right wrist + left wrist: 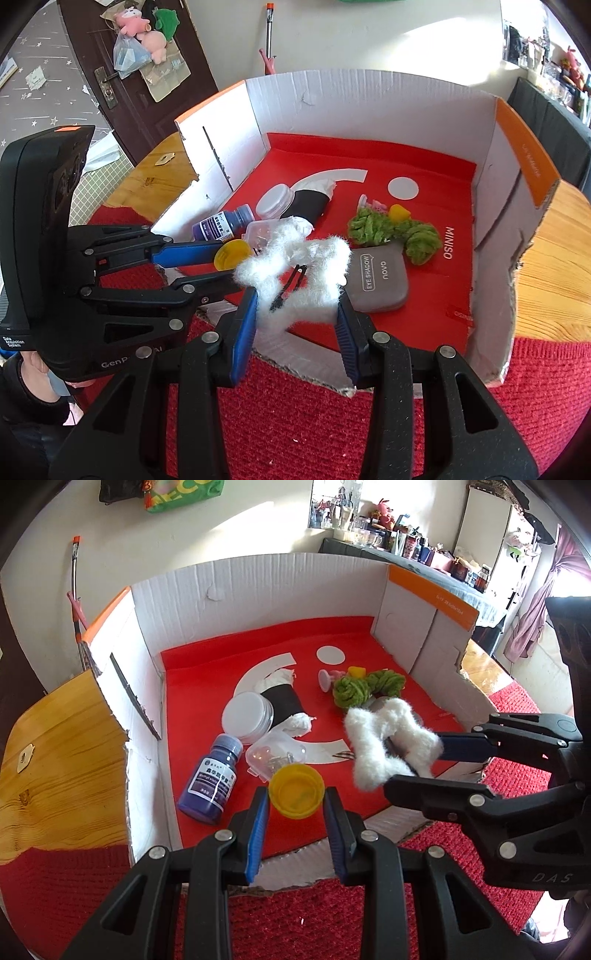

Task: Organize objects
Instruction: 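Carry the yellow cap with the left tool while the right tool carries the star plush into the box, then lower the cap and open the left tool while the right tool releases the star plush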

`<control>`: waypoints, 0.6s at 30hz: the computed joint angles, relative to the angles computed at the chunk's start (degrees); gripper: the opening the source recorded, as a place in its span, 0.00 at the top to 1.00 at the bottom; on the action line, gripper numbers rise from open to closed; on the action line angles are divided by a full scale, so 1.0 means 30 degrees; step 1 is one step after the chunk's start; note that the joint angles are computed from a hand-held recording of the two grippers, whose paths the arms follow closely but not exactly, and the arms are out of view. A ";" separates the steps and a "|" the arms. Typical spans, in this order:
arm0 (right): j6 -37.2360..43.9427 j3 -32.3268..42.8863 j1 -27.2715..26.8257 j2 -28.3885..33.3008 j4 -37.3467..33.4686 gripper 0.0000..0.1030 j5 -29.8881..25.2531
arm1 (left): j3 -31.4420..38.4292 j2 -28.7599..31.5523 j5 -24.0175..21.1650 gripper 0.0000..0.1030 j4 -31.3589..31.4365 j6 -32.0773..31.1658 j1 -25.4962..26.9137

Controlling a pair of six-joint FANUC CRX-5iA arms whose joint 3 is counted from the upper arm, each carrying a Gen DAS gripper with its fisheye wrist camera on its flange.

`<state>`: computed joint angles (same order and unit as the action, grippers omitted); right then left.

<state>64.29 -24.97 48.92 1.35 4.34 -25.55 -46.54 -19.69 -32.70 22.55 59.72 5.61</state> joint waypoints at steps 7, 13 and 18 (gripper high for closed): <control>0.1398 0.0903 -0.0412 0.0603 -0.1585 0.63 -0.0573 | -0.0040 0.0274 -0.0060 0.69 0.0287 -0.0369 0.0178; 0.2595 0.1654 -0.0759 0.1091 -0.2905 0.63 -0.1143 | -0.0119 0.0422 -0.0066 0.69 0.0532 -0.0650 0.0323; 0.3482 0.2134 -0.1086 0.1357 -0.3939 0.63 -0.1507 | -0.0095 0.0453 -0.0072 0.69 0.0531 -0.0651 0.0331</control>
<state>74.74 -18.56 45.67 5.42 -7.48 -30.07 -46.83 -18.33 -32.92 24.14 57.76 6.61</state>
